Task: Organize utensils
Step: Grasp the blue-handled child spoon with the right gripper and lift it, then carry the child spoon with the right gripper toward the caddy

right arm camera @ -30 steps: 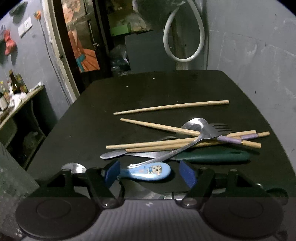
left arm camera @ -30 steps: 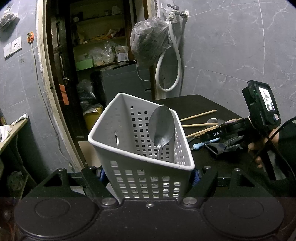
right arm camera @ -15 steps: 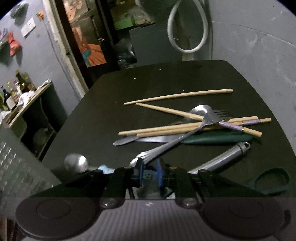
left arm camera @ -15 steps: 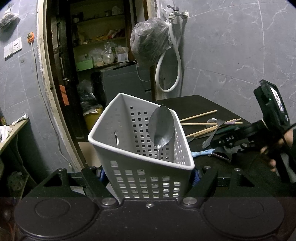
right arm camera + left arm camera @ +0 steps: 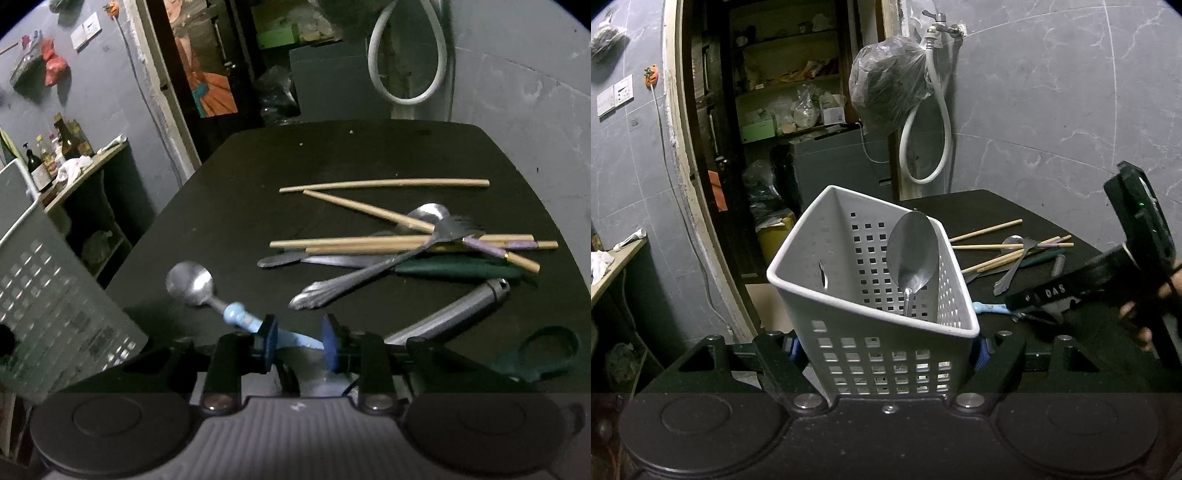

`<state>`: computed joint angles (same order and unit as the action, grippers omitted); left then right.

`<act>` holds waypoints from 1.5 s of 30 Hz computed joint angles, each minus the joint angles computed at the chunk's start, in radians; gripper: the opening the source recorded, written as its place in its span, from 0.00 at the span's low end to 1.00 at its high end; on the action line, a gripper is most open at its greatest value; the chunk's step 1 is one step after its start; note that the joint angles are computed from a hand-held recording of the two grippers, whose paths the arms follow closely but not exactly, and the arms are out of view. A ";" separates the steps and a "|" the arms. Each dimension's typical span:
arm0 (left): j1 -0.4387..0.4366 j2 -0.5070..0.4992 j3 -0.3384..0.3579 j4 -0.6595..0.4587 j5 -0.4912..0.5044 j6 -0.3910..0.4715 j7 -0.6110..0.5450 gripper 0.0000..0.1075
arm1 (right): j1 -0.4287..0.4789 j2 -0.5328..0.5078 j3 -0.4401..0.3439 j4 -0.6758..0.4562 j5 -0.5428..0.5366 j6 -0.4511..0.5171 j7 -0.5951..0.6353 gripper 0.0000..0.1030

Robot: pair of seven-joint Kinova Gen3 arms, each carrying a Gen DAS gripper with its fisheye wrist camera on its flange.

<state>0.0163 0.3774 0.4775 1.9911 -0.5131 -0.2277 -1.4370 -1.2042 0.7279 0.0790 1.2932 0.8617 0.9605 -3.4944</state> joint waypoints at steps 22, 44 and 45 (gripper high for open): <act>0.044 0.000 -0.037 -0.004 0.034 -0.004 -0.016 0.73 | -0.058 -0.008 0.056 -0.002 0.013 -0.101 0.048 0.49; 0.114 -0.016 -0.098 0.005 0.123 -0.007 -0.063 0.73 | 0.100 0.098 0.042 -0.199 -0.121 -0.075 0.391 0.13; 0.113 -0.016 -0.097 0.005 0.124 -0.007 -0.063 0.73 | 0.096 0.102 0.045 -0.205 -0.123 -0.069 0.403 0.12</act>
<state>0.1297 0.3613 0.3803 1.9964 -0.3893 -0.2352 -1.5003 -1.1084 0.8302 0.1238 1.0884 0.7390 0.8914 -3.0909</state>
